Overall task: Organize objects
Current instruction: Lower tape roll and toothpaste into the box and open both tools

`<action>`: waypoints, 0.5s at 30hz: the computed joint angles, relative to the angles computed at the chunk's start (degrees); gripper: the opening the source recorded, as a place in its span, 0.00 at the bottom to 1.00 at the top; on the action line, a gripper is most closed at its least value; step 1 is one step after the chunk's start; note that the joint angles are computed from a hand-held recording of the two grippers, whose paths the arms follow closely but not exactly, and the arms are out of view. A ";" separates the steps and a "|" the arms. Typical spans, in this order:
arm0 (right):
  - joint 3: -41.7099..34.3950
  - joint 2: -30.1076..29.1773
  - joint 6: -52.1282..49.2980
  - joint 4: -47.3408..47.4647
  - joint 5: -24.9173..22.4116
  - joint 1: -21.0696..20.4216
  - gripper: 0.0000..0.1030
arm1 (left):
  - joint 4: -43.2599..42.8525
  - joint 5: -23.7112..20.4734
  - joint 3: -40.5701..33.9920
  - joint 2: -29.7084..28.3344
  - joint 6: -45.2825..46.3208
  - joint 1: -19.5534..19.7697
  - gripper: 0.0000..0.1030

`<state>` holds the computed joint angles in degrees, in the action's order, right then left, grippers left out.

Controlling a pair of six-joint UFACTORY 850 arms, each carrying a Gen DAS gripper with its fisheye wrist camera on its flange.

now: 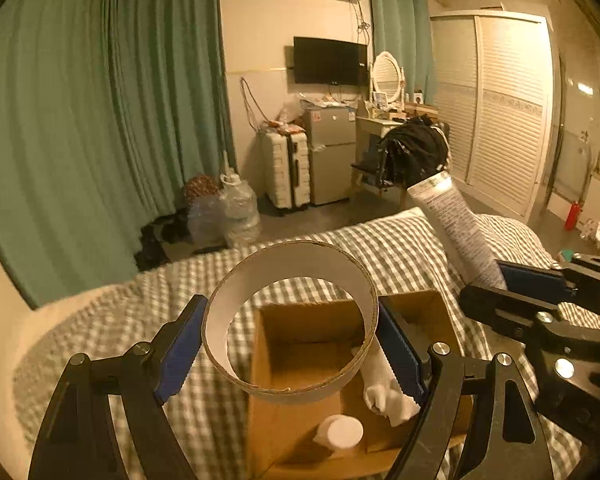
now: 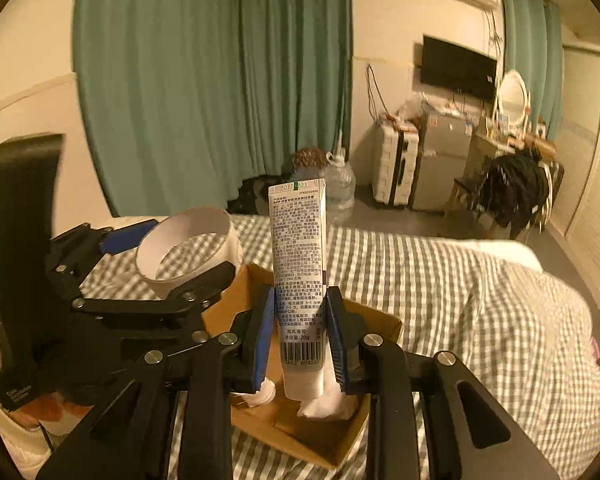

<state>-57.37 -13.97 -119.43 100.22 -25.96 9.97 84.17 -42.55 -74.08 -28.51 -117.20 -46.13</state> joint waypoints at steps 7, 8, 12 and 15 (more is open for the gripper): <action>-5.33 -9.54 3.93 -2.58 3.43 0.46 0.24 | 0.61 4.20 -1.04 -5.35 0.64 2.84 0.82; -6.07 -10.79 4.94 -3.50 3.97 0.52 0.24 | 0.23 4.65 -1.15 -5.89 1.12 3.09 0.82; -8.34 -14.42 10.02 -8.37 6.05 0.76 0.24 | -0.73 6.07 -2.20 -7.68 2.64 3.52 0.82; -9.29 -16.00 13.89 -12.54 6.70 0.62 0.24 | -0.69 3.58 -2.97 -8.97 3.73 2.40 0.82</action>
<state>-66.66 -29.97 -105.54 87.68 -19.26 10.59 83.49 -38.97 -77.05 -37.48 -113.47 -43.73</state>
